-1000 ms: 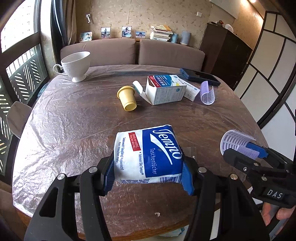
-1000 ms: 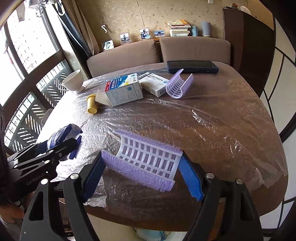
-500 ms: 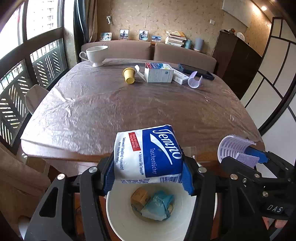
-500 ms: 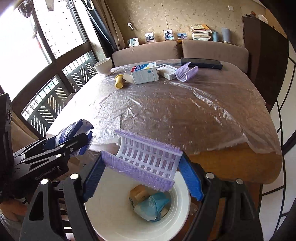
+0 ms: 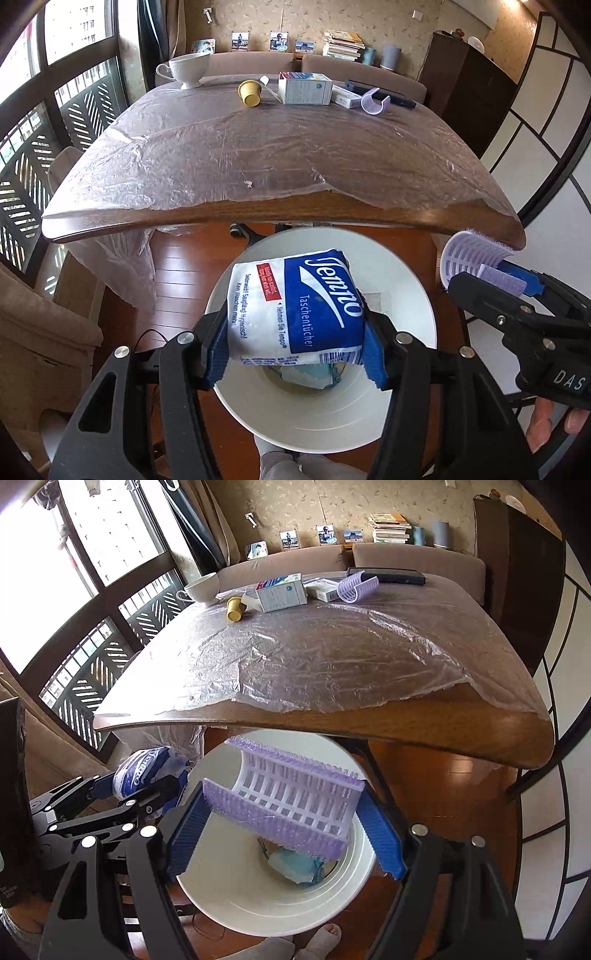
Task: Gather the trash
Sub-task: 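Carry the Tempo pack and lavender roller with both tools over the white bin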
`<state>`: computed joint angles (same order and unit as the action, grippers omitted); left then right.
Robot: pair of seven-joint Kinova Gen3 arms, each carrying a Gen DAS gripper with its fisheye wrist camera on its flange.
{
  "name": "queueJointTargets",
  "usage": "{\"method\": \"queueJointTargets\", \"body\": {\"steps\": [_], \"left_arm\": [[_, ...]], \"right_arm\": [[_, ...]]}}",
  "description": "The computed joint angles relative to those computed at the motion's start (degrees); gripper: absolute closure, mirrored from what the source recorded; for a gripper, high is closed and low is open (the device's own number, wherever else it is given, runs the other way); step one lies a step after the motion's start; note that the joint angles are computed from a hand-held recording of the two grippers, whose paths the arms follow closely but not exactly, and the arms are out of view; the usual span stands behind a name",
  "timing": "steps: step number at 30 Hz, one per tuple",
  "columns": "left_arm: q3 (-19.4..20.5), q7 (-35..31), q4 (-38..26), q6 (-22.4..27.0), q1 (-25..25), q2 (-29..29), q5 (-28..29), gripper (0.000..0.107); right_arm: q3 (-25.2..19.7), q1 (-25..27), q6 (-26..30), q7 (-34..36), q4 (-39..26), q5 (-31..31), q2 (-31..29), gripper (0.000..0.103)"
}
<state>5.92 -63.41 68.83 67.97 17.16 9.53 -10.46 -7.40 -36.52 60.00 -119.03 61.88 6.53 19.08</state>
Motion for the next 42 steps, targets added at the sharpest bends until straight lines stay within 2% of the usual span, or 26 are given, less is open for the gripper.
{"method": "queueJointTargets", "body": {"steps": [10,17,42], "left_arm": [[0.09,-4.50,4.18,-1.23,-2.03,-1.25,3.16,0.049],[-0.01,-7.12,5.22,-1.07,-2.87,-0.73,3.77,0.049],[-0.67,-15.79,5.15,-0.24,-4.80,4.17,8.21,0.049]], "right_arm": [[0.43,-3.49,1.77,-5.08,1.05,2.85,1.41,0.026],[0.65,-4.03,3.11,-6.89,-0.06,2.98,3.32,0.026],[1.94,-4.02,8.36,-6.17,-6.17,0.41,10.64,0.026]]}}
